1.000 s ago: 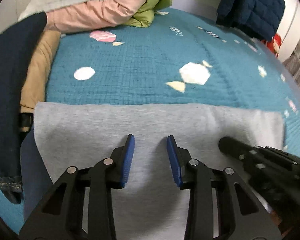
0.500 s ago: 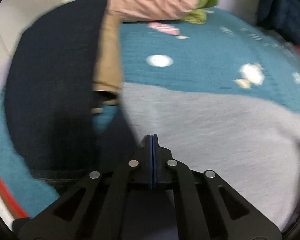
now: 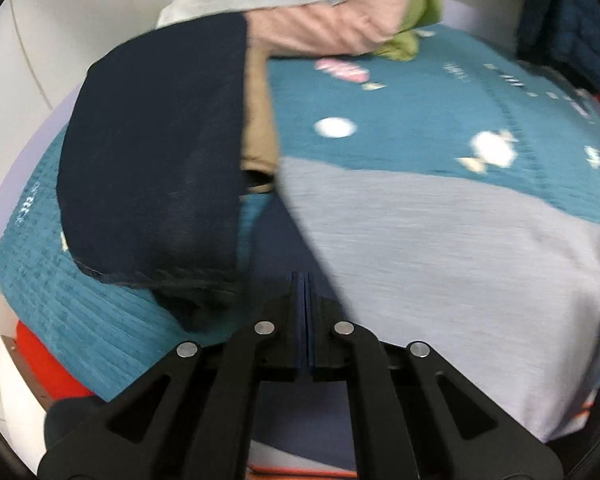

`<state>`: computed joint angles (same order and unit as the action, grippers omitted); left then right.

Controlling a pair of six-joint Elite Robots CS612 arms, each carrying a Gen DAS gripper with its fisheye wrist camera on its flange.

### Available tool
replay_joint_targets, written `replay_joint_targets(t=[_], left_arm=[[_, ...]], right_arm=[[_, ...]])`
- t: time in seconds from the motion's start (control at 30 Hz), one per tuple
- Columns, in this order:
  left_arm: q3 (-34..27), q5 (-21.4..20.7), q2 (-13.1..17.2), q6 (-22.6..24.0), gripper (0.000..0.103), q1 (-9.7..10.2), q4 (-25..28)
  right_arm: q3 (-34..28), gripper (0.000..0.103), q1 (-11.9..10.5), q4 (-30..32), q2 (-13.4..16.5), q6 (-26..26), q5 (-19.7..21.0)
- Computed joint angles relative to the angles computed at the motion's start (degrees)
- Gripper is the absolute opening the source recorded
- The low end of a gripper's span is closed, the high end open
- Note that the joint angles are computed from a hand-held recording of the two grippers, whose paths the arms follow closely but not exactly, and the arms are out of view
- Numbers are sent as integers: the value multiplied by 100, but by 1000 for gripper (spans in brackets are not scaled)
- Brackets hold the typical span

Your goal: Fold large clothes

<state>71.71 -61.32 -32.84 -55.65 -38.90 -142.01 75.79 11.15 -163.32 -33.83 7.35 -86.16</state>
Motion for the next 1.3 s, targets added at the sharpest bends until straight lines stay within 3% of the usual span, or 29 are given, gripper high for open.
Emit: replay_joint_targets(t=[0.1,0.2,0.4,0.5,0.6,0.83,0.9,0.93,1.0,1.03,1.1,1.17,1.2,1.3], left_arm=[[-122,-34,62,405,4,-169,-288],[-263,-96,139,651,4,-303,-295],[-440,-394,292,869,4,-375,-30],[-557,-662,398,845,4,-341,197],[-540,-837,446,722,4,-329,409],[-253,-727,276,594,4,-349,499],[-189,-687,219,416,5,-326,675],[-151,-681,186,297,11,-306,818],[-90,-616,128,120,11,-280,1098],[-12,-609,75,4,11,-257,1211],[130,-718,-25,-235,11,-200,1290],[298,-888,-117,-364,12,-147,1170],[390,-966,-175,-439,12,-122,1130],[461,-912,-274,-466,12,-118,1328]], right_arm=[[26,2,93,86,0,-72,319],[73,2,205,180,-28,-329,347],[-91,2,327,856,89,-531,603],[-152,2,404,1222,144,-754,464],[-155,0,426,1195,184,-934,263],[55,0,432,1045,72,-1145,-14],[83,0,410,1096,36,-1121,-43],[114,0,411,1091,12,-1105,-194],[154,0,390,1097,-10,-1020,-615],[161,0,337,1180,-18,-892,-639],[183,0,149,1419,-58,-456,-377],[272,0,-66,1494,-126,-17,214],[290,0,-93,1519,-148,121,269],[327,1,-50,1527,-203,117,-539]])
